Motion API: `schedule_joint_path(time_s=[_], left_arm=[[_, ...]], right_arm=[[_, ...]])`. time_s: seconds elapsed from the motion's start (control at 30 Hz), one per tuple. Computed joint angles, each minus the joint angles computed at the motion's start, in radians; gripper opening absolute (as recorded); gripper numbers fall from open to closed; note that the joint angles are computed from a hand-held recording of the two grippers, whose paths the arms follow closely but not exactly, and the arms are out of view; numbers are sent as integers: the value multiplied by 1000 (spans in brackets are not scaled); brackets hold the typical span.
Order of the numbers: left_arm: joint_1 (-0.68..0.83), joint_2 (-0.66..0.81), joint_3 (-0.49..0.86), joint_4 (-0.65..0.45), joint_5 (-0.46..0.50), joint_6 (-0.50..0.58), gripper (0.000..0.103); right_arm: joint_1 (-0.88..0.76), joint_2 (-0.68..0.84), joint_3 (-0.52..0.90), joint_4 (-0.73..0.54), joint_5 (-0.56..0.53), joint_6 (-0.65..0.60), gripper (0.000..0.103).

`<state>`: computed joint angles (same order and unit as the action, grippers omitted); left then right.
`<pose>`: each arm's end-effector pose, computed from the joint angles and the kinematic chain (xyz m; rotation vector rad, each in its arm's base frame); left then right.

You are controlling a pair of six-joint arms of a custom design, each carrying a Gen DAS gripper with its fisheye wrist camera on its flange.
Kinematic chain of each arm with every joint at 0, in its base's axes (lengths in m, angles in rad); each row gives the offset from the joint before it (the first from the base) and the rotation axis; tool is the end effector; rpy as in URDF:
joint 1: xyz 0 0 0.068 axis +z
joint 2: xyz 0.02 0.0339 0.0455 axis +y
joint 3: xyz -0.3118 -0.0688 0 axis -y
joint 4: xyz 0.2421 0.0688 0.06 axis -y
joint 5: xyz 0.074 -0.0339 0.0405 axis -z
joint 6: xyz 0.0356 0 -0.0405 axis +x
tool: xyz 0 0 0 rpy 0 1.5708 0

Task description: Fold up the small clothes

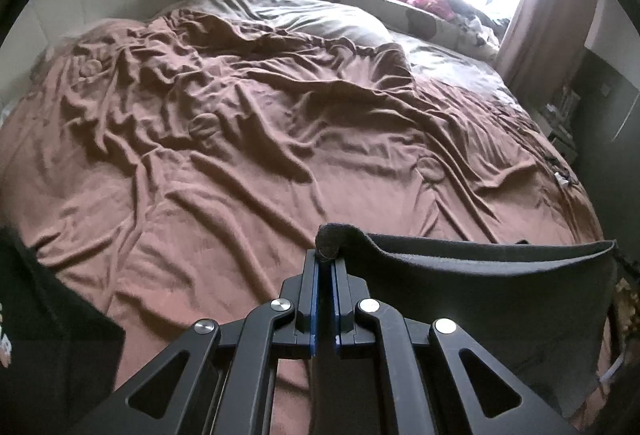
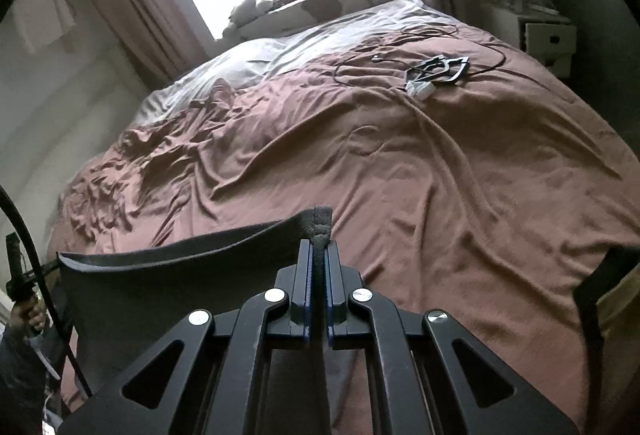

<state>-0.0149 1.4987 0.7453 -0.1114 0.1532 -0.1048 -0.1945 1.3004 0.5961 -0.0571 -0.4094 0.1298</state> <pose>0.2859 -0.0097 0.2195 -0.0406 2.4361 -0.2403 0.2355 -0.0320 0.2293 0.1684 2.2889 0.4427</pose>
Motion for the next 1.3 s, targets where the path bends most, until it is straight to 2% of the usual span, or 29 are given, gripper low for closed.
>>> schedule_joint_path(time_s=[0.23,0.33,0.63,0.83,1.03,1.17,1.3], left_arm=[[-39,237,113,37,-80,-4,5],[-49,336,153,44,-103,-2,5],[-55,474,190,44,-140,24,5],[-42,367,120,94,-118,33,5],[-15,238,74,93,-74,51,5],[-17,269,106,98,-75,33,5],[-47,355,170,93,-115,20,5]], right_arm=[[124,197,121,0,137,12,1],[144,303,176,-7,162,15,1],[159,480,289,-57,214,-4,1],[158,438,258,-20,209,7,1],[157,262,184,-25,215,-15,1],[165,214,163,-27,241,-25,1],[177,289,202,-17,269,-16,1]])
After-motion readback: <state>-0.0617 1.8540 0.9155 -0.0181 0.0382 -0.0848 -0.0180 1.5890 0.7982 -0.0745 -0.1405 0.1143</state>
